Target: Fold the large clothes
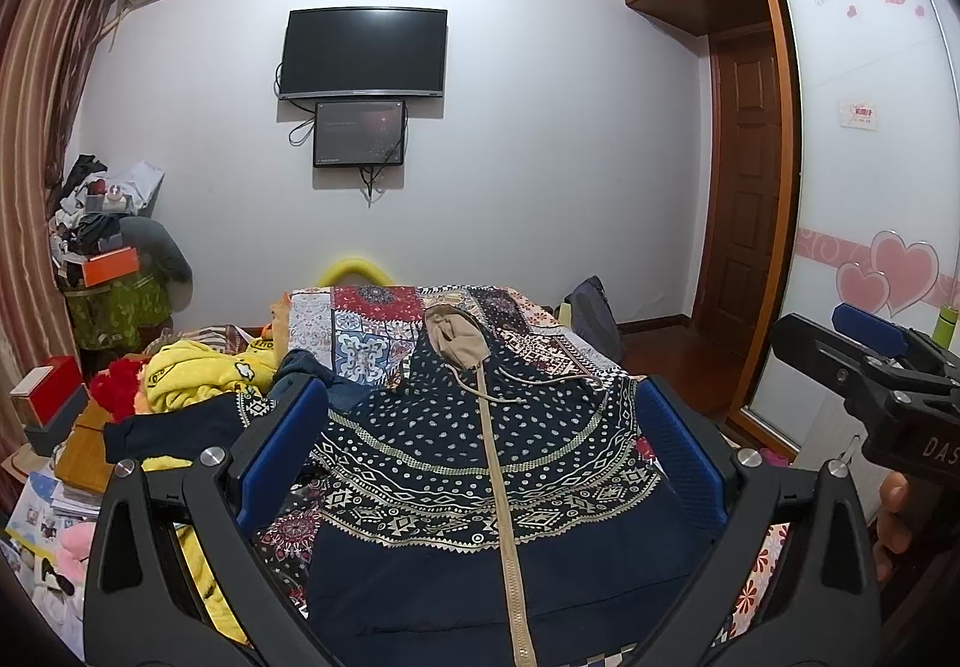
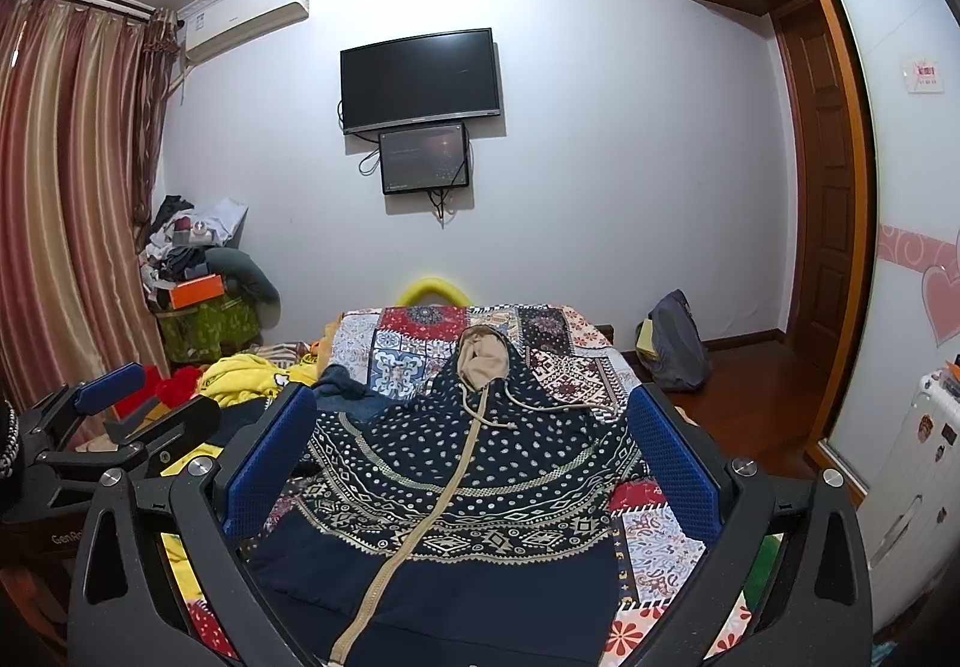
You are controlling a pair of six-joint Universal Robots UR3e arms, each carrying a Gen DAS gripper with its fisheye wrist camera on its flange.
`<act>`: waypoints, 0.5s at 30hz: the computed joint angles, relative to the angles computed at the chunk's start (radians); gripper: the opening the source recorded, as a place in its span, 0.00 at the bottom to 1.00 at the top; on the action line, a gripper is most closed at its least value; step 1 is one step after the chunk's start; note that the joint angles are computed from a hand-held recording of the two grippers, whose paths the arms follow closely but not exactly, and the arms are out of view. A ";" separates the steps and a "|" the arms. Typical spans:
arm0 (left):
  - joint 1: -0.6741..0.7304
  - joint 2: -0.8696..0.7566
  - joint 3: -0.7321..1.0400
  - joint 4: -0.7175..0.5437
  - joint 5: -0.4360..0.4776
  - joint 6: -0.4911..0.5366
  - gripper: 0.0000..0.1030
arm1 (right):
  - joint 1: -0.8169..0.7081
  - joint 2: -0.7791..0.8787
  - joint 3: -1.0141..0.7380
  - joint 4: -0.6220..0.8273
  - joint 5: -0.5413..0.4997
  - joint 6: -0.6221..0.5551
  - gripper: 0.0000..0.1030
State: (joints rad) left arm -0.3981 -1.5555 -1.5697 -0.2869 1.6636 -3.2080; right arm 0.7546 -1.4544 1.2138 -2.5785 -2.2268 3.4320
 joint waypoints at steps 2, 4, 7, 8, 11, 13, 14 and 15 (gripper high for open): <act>0.003 0.001 0.002 -0.003 -0.004 -0.002 1.00 | 0.002 0.003 -0.004 0.001 -0.003 0.001 1.00; 0.005 0.002 0.002 -0.004 -0.006 -0.001 1.00 | 0.003 0.004 -0.010 0.008 -0.004 0.003 1.00; 0.006 0.002 0.001 -0.001 -0.004 -0.001 1.00 | 0.004 0.005 -0.010 0.006 -0.005 0.000 1.00; 0.005 0.002 -0.001 0.001 -0.003 -0.001 1.00 | 0.004 0.005 -0.008 0.004 -0.007 -0.001 1.00; 0.010 0.005 -0.003 -0.002 -0.012 -0.003 1.00 | 0.001 0.006 -0.015 0.014 -0.004 0.000 1.00; 0.010 0.004 -0.002 -0.002 -0.011 -0.003 1.00 | 0.000 0.007 -0.017 0.016 -0.004 -0.001 1.00; 0.010 0.003 0.001 -0.004 -0.011 -0.004 1.00 | 0.000 0.010 -0.022 0.020 -0.004 -0.001 1.00; 0.012 0.002 0.002 -0.006 -0.013 -0.003 1.00 | 0.000 0.013 -0.027 0.024 -0.005 0.000 1.00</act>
